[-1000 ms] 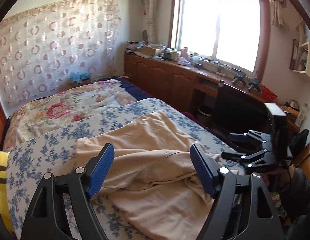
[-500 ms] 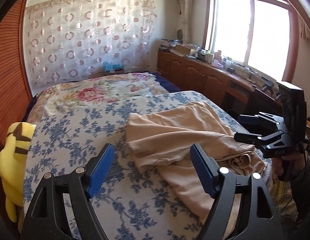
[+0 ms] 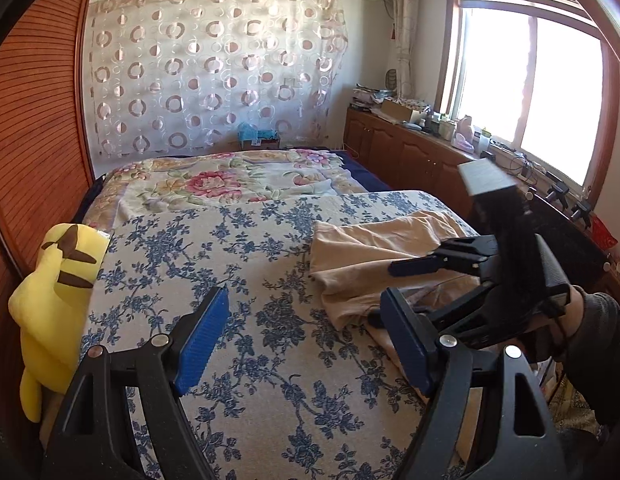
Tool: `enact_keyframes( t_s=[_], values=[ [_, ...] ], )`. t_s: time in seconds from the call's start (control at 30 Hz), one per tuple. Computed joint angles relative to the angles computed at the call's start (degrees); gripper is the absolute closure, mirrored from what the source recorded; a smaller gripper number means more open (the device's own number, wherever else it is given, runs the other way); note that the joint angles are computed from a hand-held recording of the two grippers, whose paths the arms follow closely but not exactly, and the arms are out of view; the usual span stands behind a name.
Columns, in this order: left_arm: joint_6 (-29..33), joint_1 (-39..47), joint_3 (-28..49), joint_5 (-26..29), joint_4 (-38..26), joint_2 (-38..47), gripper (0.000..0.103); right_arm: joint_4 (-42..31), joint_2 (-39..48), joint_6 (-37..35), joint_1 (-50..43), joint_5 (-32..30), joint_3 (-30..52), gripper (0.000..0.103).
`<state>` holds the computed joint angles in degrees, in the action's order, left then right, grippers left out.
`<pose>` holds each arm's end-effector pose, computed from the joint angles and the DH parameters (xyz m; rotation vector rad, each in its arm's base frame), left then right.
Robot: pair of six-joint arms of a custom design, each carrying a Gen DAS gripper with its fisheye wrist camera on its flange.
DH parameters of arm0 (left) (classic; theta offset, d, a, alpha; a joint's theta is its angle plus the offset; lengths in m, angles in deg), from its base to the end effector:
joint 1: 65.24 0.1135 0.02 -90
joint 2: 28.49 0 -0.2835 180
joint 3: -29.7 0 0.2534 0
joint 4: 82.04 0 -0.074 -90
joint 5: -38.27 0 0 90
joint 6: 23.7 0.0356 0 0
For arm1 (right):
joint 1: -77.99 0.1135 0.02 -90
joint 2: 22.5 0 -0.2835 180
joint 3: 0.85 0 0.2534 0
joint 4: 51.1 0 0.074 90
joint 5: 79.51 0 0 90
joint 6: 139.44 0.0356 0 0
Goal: Fold small clothes
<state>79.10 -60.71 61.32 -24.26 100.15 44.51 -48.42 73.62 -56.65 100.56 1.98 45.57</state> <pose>0.2097 0.0001 0.1504 0.4087 2.1513 -0.3699 0.2644 0.1156 0.1222 -0.6847 2.3016 0.3033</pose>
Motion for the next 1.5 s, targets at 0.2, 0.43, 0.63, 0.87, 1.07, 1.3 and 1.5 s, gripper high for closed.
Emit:
enact_keyframes(
  t_s=[0.2, 0.43, 0.63, 0.87, 1.07, 1.3, 1.5],
  values=[
    [0.6, 1.9, -0.8, 1.1, 1.3, 0.4, 0.024, -3.2, 9.8, -1.8, 2.4, 5.1, 9.0, 0.029],
    [1.3, 3.5, -0.7, 2.5, 1.7, 1.4, 0.024, -3.6, 14.3, -1.4, 3.0, 8.1, 12.7, 0.042],
    [1.1, 3.6, -0.9, 2.6, 2.1, 1.7, 0.024, 5.0, 10.2, -1.6, 2.5, 8.0, 6.4, 0.097],
    [0.7, 2.6, -1.7, 2.2, 3.9, 3.4, 0.024, 8.0, -3.2, 0.2, -6.0, 4.9, -1.1, 0.098],
    [0.3, 1.0, -1.7, 1.4, 4.4, 4.1, 0.024, 3.4, -8.0, 1.5, -19.3, 2.1, 0.8, 0.098],
    [-0.5, -1.8, -2.0, 0.0, 6.0, 5.8, 0.024, -1.1, -4.6, 4.7, -28.5, 7.0, 4.0, 0.082],
    [-1.8, -5.2, -2.5, -1.7, 8.3, 8.6, 0.024, 0.1, -16.5, 1.9, -29.5, 1.3, -8.8, 0.067]
  ],
)
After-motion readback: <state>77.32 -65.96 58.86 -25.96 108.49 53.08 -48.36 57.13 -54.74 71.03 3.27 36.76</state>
